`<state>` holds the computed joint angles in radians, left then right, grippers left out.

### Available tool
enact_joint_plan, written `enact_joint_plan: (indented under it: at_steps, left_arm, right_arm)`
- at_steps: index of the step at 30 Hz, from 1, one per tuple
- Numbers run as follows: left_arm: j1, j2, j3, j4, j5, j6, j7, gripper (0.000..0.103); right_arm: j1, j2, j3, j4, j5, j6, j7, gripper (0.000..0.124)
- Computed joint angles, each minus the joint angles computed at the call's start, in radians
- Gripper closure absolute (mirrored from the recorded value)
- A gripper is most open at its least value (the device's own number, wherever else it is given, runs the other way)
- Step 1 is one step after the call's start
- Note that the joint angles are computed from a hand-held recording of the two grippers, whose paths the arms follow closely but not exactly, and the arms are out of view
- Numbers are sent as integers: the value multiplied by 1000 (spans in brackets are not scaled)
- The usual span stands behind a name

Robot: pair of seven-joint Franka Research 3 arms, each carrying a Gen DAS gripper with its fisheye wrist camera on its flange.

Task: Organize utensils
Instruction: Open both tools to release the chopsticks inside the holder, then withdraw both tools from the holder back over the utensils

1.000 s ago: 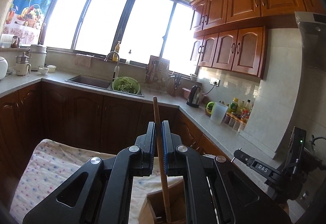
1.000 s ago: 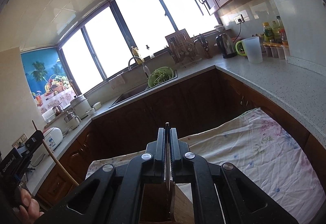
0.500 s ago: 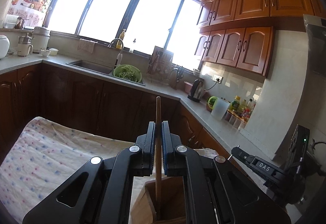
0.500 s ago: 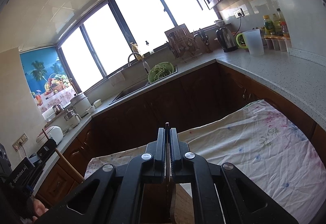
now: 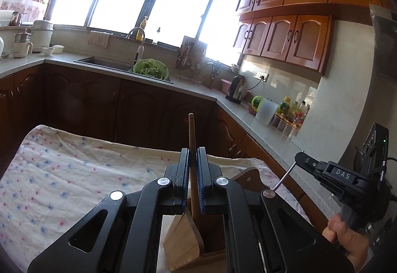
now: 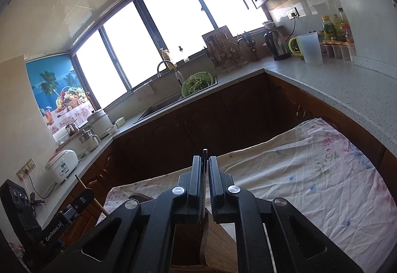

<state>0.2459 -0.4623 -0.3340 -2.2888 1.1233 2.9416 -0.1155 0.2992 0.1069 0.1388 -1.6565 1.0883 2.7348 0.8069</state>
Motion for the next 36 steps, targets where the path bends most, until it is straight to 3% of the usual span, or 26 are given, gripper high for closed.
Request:
enact_joint_plan:
  at_steps: [3,6,9,11,13,15,17,21,24,26,36]
  left_arm:
    - [-32,-9,9,-5,-41,-34,49,97]
    - [-52,-36,10,-27,-69,-56,71,92]
    - [-56,-81,-3,-63,-94,-69,63,67]
    - [-43,-130,-24,-94,-88,-66,30,37]
    - [-13,-192,-67,-122,-67,-79,-23,14]
    - [10,-261,-108,-151,-39,-95,-70,1]
    - [-31,-295,-111,-168,-66,-146,-27,0]
    - [-172,-316,-64,-198,-201,-241,124,0]
    - [-237,-358,-66,-228,-294,-322,167,0]
    - [-271,-393,-63,-257,-328,-328,179,0]
    - [-413,-505,-137,-316,-472,-504,192,0]
  right_arm:
    - [-6,-5,-4,5,-4,-45,11,108]
    - [-13,-32,-9,-18,31,-72,-20,80]
    - [-13,-75,-22,-58,80,-93,-59,69]
    - [-13,-105,-36,-83,107,-122,-78,60]
    - [-10,-143,-50,-121,138,-133,-110,52]
    - [-4,-187,-67,-164,165,-144,-145,49]
    - [3,-233,-86,-213,195,-161,-180,43]
    - [20,-335,-118,-325,216,-162,-240,37]
    - [32,-411,-141,-411,207,-163,-257,32]
    - [38,-463,-154,-472,188,-166,-259,31]
    - [43,-704,-183,-752,-36,-169,-197,27]
